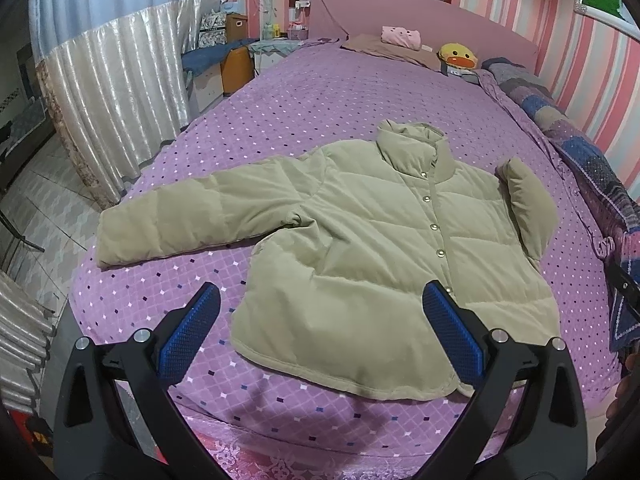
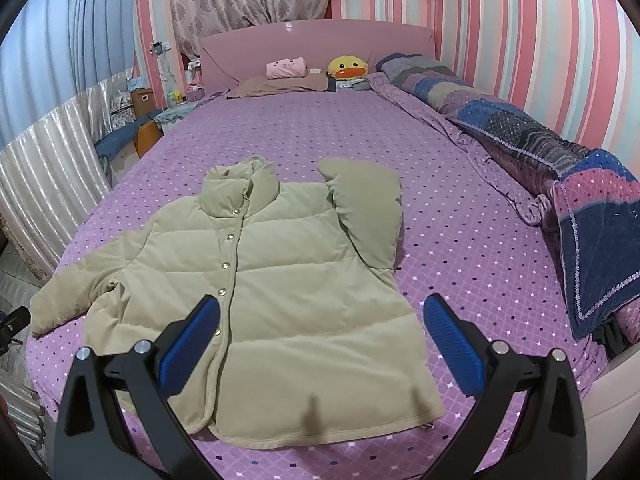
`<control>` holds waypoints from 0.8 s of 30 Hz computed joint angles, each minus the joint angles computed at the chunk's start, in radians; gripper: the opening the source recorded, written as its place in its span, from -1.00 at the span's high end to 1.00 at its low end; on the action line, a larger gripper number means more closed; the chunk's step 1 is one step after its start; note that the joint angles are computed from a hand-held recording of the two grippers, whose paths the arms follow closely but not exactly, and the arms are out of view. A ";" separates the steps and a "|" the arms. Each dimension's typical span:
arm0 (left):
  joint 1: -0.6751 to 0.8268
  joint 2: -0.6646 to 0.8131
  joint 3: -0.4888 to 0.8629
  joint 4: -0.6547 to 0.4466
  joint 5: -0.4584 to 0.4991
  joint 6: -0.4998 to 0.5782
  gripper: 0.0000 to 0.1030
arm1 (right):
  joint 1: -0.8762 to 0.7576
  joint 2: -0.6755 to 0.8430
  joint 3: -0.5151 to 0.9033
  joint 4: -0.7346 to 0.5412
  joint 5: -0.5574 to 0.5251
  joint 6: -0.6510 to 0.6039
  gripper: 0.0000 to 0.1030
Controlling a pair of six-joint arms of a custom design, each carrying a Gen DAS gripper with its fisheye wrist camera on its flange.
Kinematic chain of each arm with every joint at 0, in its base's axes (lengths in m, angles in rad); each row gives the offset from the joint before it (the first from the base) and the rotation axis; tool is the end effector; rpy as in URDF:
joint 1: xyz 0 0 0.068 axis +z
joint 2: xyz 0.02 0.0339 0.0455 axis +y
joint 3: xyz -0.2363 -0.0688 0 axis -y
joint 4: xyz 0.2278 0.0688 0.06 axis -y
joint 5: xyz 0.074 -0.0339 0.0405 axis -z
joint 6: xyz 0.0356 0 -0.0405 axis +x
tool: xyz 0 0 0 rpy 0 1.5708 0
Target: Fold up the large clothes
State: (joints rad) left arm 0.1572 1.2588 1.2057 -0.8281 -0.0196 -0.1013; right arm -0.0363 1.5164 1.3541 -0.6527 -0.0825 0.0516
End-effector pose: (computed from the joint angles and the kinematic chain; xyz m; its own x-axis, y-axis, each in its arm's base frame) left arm 0.2447 0.0395 0.3017 -0.7410 -0.2198 -0.6345 -0.2450 0.9683 -0.0493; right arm 0.3166 -0.0086 0.2922 -0.7273 0.0778 -0.6819 0.0172 0.9953 0.0953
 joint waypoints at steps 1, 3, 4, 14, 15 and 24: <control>0.004 0.002 -0.004 0.007 0.007 0.003 -0.94 | -0.006 0.002 0.000 0.003 -0.005 0.001 -0.97; 0.005 0.003 -0.012 0.019 0.008 0.011 -0.94 | -0.011 0.002 -0.001 0.007 -0.014 0.009 -0.97; 0.003 0.005 -0.014 0.022 0.005 0.016 -0.94 | -0.020 0.004 -0.005 0.022 -0.023 0.007 -0.97; 0.074 0.037 -0.025 0.074 0.044 0.030 -0.94 | -0.033 0.048 0.013 0.080 -0.043 -0.010 -0.97; 0.080 0.045 -0.023 0.078 0.039 0.036 -0.94 | -0.033 0.055 0.018 0.081 -0.047 -0.012 -0.97; 0.115 0.154 0.061 0.067 0.072 0.053 -0.94 | -0.025 0.177 0.145 0.018 -0.046 -0.032 -0.97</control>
State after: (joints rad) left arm 0.2720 1.4132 1.2672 -0.7612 0.0523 -0.0483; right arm -0.0616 1.6933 1.4992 -0.6351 -0.1288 0.0193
